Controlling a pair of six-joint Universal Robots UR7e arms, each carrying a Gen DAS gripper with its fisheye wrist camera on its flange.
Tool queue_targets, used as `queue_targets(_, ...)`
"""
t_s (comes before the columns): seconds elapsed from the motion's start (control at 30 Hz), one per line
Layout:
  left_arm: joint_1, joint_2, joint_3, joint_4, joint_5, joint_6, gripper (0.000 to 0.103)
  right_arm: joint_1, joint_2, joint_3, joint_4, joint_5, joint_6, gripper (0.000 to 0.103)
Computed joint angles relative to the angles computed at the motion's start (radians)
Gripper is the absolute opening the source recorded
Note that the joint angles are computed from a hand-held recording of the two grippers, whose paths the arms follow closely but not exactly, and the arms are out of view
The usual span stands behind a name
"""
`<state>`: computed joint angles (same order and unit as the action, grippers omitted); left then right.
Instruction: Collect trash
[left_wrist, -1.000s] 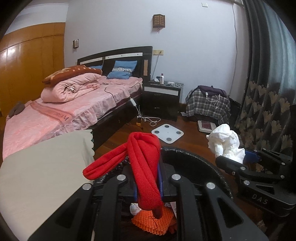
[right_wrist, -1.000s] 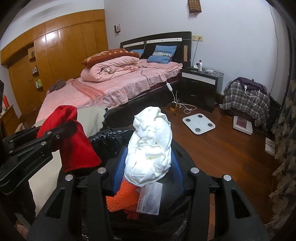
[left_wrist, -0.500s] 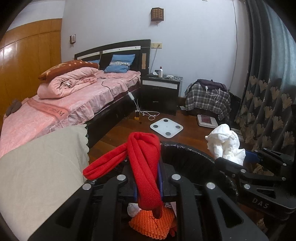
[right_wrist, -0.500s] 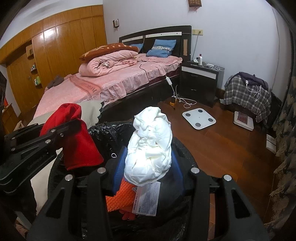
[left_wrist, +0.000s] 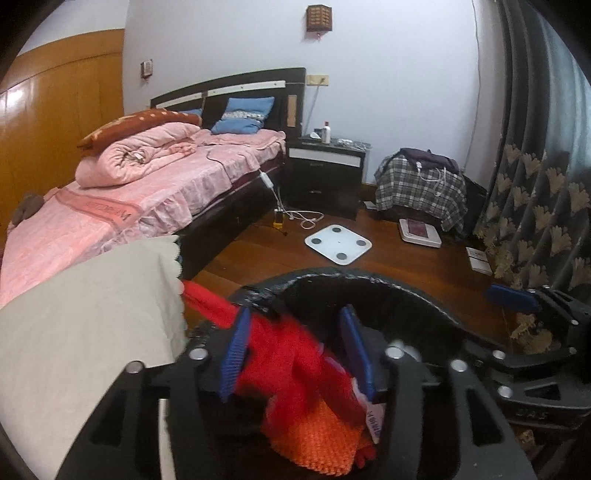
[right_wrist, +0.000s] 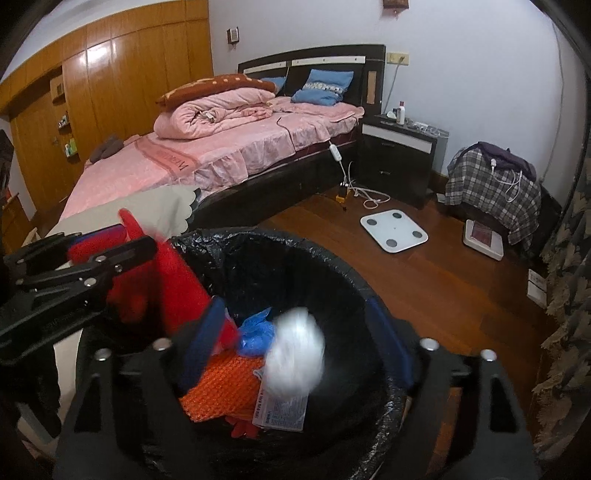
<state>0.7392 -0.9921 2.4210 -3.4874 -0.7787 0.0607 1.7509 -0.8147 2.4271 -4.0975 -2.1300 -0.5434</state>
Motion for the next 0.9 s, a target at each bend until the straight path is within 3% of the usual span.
queue_targets(0.13,-0.019,-0.038,0.026,-0.005,0.04,0.003,0.075,0.016,-0.016,0.015,0.002,-0.007,0.016,0.096)
queue_targets(0.27,-0.055,-0.099,0.067,0.017,0.095,-0.027,0.09,0.048,-0.053,0.033,0.021,-0.009,0.07,0.096)
queue_targets(0.43,-0.122,-0.217,0.136,0.101,0.166,-0.116,0.097,0.113,-0.08,0.045,0.03,-0.031,0.11,0.097)
queue_targets(0.6,-0.197,-0.354,0.194,0.252,0.227,-0.233,0.097,0.187,-0.098,0.059,0.059,-0.075,0.142,0.097)
queue_targets(0.9,-0.336,-0.659,0.259,0.712,0.328,-0.519,0.097,0.304,-0.12,0.073,0.12,-0.109,0.208,0.097)
